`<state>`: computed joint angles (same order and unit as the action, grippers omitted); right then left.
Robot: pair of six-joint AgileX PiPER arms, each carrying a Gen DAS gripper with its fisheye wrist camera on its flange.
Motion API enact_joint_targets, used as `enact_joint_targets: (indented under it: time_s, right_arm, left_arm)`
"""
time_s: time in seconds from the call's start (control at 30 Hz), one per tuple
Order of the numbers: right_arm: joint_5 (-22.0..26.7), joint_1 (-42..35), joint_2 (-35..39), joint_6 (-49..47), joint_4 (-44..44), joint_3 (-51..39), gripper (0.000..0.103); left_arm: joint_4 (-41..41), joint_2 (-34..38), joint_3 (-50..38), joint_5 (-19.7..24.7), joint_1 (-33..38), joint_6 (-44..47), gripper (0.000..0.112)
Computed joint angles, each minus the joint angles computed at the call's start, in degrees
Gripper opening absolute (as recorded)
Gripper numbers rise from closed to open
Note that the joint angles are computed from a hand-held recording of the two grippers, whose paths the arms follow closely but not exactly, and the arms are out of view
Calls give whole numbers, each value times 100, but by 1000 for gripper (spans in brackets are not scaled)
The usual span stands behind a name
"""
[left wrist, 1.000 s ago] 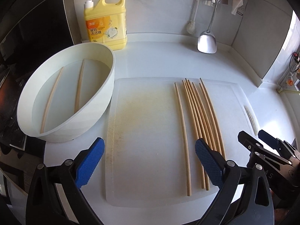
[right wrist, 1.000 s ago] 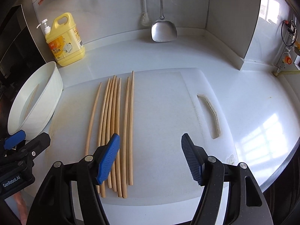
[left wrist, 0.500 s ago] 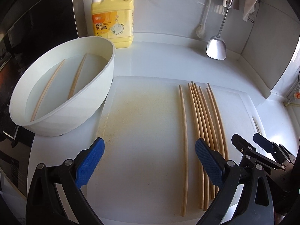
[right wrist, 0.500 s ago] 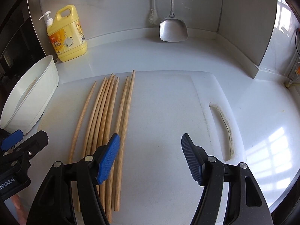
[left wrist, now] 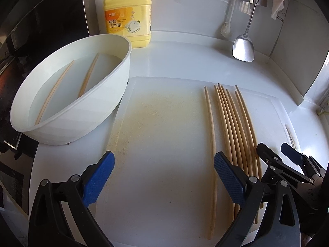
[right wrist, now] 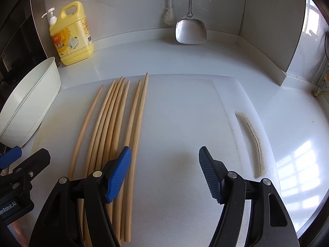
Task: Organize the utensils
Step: 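Position both tools open around the next chopstick on the board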
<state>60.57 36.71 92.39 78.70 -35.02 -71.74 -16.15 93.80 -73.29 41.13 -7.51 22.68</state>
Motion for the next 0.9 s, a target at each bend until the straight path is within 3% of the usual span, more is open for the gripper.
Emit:
enact_joint_targets:
  time_s: [0.33, 0.9]
  right_arm:
    - [99, 25, 209, -13, -187, -98, 65]
    - [-98, -75, -251, 208, -227, 495, 65]
  left_arm:
    - [-83, 30, 50, -39, -91, 63, 96]
    - [452, 299, -24, -330, -528, -443, 96]
